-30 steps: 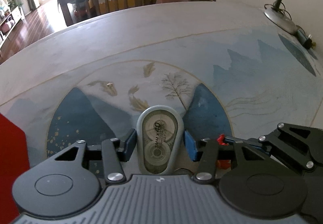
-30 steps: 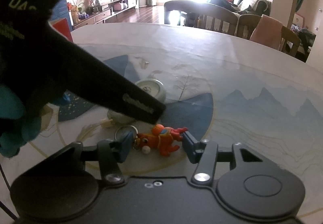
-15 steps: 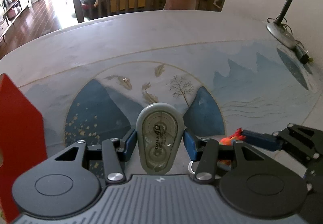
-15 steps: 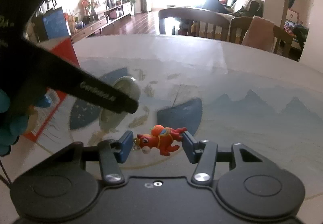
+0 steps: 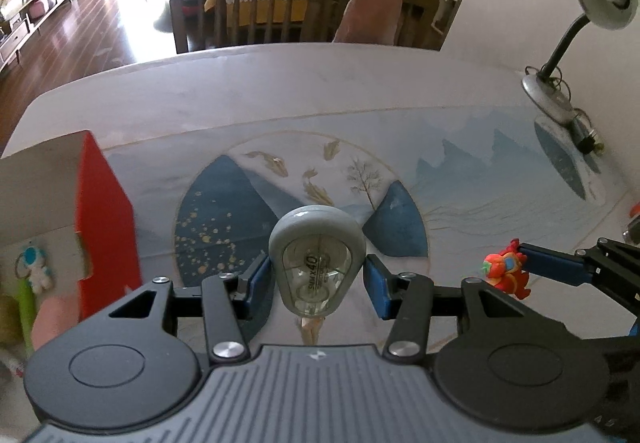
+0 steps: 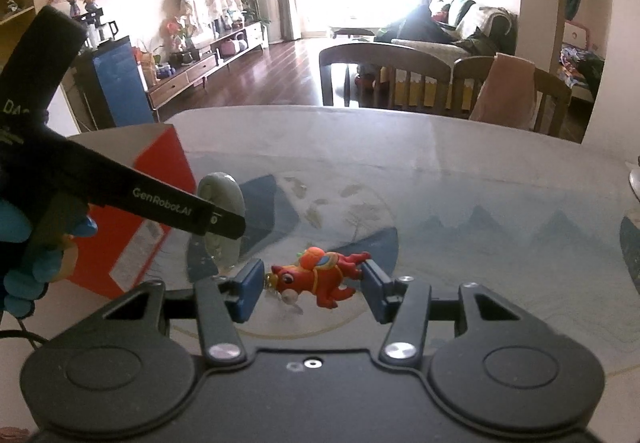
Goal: Organize rigid objects
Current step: 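Lift the correction tape and dragon figurine and carry both toward the box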
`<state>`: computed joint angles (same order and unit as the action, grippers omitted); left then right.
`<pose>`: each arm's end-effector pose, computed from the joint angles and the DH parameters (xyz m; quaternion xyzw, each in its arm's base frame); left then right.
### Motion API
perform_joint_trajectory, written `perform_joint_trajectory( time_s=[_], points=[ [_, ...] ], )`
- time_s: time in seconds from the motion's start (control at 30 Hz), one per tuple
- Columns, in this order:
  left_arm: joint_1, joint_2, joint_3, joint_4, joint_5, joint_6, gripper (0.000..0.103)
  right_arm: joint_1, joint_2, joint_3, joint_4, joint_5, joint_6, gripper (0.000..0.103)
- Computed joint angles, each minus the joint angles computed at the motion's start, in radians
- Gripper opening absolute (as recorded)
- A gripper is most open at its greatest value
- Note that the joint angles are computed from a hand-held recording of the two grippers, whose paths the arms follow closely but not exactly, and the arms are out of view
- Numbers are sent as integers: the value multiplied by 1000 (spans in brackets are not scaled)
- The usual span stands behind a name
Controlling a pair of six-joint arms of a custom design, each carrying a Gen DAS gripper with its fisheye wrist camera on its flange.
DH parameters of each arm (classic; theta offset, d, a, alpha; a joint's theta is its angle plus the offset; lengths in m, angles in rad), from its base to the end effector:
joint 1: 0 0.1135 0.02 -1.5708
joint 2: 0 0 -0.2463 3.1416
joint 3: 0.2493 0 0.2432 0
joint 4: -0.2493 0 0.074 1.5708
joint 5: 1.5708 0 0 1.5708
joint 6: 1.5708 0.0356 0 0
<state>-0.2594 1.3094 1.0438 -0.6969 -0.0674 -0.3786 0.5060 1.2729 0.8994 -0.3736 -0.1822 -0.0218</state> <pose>0.2539 -0.0649 0.2576 -0.0669 0.9513 -0.0633 0.2943 0.2322 0.1360 0.2447 -0.2732 0.8715 0.1765 0.3670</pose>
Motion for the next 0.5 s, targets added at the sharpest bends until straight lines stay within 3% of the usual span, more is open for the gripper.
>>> perform_joint_trajectory(
  time_s=[0.27, 0.5],
  points=[
    [52, -145, -8, -91, 22, 30, 50, 75, -31, 63, -54, 29, 37, 52],
    [183, -248, 3, -178, 76, 83, 50, 177, 3, 139, -69, 85, 47, 52]
  ],
)
